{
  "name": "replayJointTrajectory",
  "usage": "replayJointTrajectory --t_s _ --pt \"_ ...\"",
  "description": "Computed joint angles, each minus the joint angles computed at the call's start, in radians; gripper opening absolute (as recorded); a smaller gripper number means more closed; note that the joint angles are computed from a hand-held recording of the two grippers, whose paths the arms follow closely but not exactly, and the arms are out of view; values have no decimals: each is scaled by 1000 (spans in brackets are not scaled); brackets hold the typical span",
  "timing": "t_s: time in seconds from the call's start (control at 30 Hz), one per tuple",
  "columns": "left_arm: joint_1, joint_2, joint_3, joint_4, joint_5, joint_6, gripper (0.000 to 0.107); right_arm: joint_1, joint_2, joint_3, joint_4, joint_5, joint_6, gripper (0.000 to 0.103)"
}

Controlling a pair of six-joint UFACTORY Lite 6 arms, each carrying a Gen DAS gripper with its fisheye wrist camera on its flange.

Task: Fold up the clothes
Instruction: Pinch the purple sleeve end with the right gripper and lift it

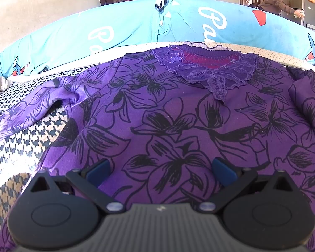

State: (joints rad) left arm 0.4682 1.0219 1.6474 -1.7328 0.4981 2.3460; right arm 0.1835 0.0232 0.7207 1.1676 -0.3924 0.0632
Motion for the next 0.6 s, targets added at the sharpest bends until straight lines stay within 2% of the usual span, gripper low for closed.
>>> replayJointTrajectory --t_s 0.17,0.33,0.57,0.6 --pt "3 0 0 3 4 -2 103 -8 100 65 -117 45 145 67" --pt "4 1 0 -1 5 2 103 -11 197 130 -342 70 384 67" --pt "4 1 0 -3 5 4 103 -12 320 214 -602 73 681 67" --pt "4 1 -1 -3 5 5 103 -7 330 223 -594 65 677 67"
